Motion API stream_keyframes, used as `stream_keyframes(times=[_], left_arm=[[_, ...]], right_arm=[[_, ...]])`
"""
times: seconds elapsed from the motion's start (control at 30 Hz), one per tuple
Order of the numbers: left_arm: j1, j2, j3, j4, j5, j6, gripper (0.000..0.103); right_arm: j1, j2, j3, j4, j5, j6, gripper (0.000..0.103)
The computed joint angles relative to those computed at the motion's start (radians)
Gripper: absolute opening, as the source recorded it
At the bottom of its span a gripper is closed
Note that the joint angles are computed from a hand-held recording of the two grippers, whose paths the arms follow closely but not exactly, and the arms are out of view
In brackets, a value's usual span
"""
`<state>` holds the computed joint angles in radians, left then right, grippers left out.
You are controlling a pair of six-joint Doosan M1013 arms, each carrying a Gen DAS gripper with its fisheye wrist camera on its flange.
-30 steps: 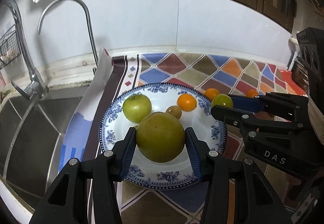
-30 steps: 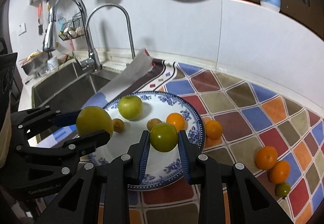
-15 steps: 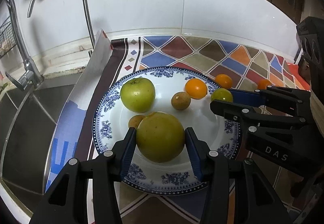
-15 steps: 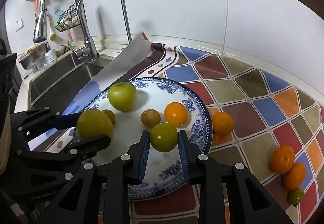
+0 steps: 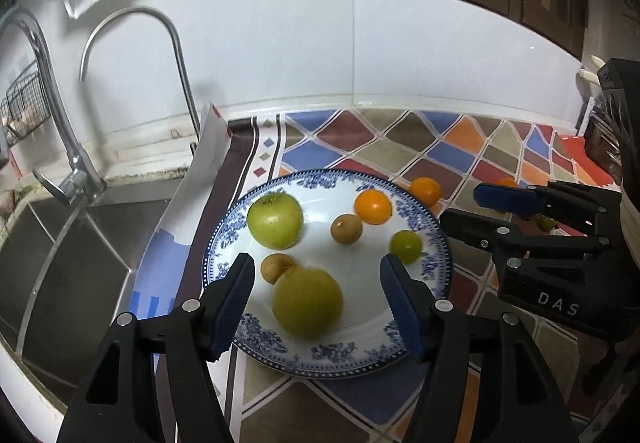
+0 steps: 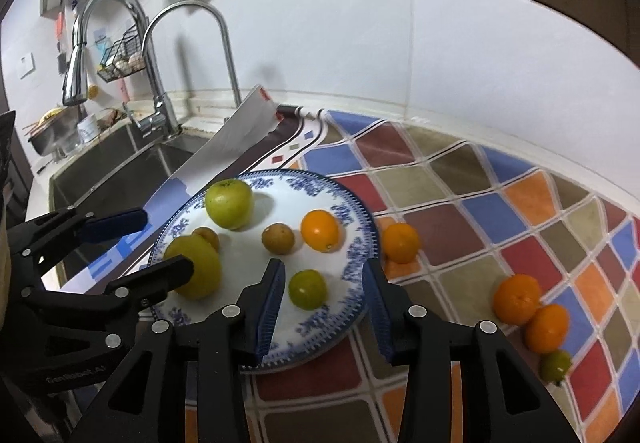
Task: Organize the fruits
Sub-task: 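Open both tools to release the fruits onto the plate and withdraw, then move both tools to the loose oranges and green citrus on the mat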
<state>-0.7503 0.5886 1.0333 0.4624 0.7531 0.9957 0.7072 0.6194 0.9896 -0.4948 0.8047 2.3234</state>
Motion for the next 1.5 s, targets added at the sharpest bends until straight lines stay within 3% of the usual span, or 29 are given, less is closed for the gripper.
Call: stream_keyframes(times=[0.07,0.4,1.03,1.5], left_arm=[[-0.008,-0.01,0.01,0.021,-0.013,-0.012,0.068],[-0.046,-0.043,0.041,0.108,-0.055,-0.052,0.082],[-0.103,-0.026,0.011,0.124,-0.138,-0.019,0.083],[-0.129,0.045,-0.081,0.151,-0.116,0.011,0.083]], right_arm=[[0.006,-0.014,0.016,-0.042,0.006,0.035,0.048],[0.033,-0.094,0.12,-0.214,0.003,0.204,0.048],[0.053,-0.204,0.271,-0.396,0.116,0.405,0.049],[0.029,-0.25,0.347,-0.424,0.144,0.415,0.049]])
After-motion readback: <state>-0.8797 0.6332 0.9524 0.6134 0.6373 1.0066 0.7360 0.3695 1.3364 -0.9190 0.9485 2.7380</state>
